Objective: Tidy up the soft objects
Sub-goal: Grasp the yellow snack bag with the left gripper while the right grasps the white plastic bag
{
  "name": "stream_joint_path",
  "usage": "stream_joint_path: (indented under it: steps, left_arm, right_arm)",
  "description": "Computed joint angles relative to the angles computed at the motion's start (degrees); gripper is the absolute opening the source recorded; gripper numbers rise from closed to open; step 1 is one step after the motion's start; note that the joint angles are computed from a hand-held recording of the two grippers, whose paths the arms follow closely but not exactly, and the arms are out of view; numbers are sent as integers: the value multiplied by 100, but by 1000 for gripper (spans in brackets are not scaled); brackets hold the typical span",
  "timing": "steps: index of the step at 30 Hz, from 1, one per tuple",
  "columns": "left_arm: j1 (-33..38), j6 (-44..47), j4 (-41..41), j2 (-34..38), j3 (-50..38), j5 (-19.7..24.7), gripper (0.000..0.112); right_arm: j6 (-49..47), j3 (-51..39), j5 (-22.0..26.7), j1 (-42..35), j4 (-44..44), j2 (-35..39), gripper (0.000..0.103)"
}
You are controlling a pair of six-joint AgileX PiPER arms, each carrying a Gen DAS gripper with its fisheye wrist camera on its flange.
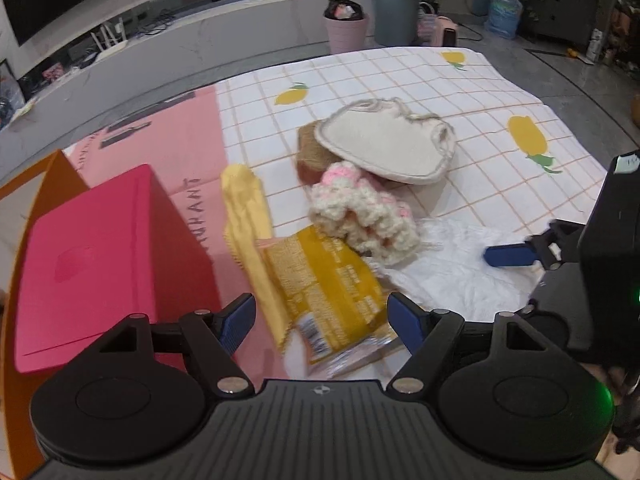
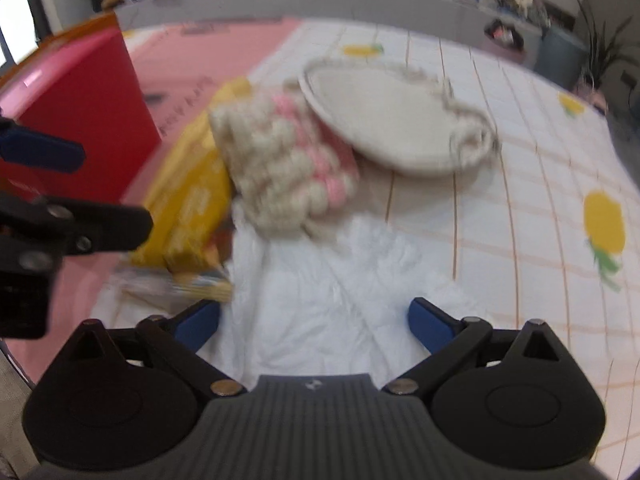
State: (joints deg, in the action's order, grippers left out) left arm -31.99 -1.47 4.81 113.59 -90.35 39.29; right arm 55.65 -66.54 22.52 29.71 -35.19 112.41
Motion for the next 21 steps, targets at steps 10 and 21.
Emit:
stream_joint_path:
  steps: [10,21]
  left_arm:
    - [25,-309,-324,-79,357,-416,88]
    - [344,272,-1451,86,86,-374,88]
  right_arm:
    - [-1254,-96,826,59,895,-383,30]
    - [-626,451,1040,-16,561,-731,72]
